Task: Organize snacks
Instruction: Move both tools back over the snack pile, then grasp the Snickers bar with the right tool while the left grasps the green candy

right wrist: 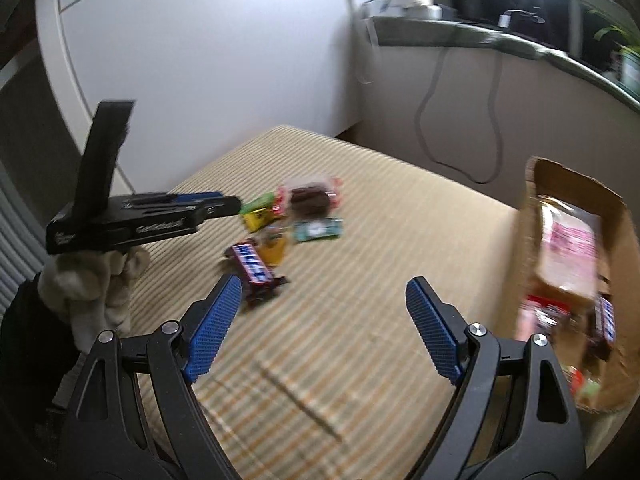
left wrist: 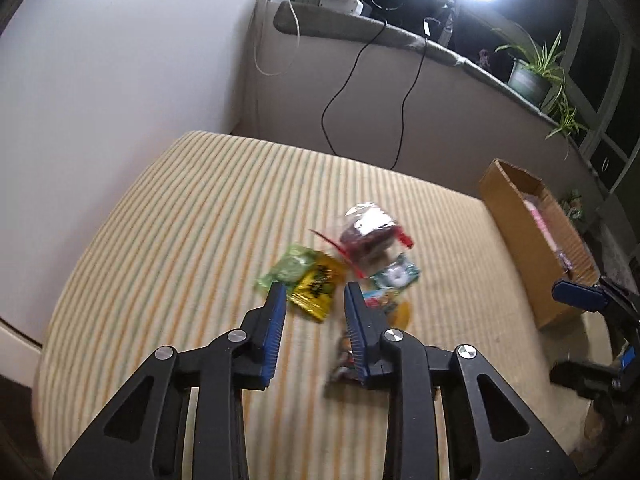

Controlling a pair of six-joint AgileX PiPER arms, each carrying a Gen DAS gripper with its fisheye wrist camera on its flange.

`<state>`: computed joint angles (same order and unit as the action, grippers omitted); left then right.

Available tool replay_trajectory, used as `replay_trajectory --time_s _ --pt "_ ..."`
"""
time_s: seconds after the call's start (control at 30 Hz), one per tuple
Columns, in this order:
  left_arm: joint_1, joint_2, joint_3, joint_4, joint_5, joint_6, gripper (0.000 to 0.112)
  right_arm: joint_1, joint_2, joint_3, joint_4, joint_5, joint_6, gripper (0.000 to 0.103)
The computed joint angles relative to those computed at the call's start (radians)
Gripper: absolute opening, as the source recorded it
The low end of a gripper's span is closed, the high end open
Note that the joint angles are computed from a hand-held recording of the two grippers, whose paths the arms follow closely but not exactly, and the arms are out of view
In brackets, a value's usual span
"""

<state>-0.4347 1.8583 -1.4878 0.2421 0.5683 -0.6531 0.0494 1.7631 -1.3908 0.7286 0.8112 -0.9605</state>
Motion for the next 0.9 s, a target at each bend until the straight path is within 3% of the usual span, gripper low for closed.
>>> replay_trajectory --time_s 0.33,0.6,0.9 --pt "0.033 0.105 -0.117 -0.036 0.069 0.128 0.026 0.141 0.119 -0.118 -0.104 0.030 0.100 0.061" --pt "0.038 0.205 -0.246 -0.053 0.150 0.233 0.026 0.183 0.200 -0.197 -0.156 0.050 0.159 0.059" --pt "0.061 0.220 -0.251 -0.101 0.131 0.280 0.026 0.211 0.267 -0.256 -0.194 0.071 0.178 0.051"
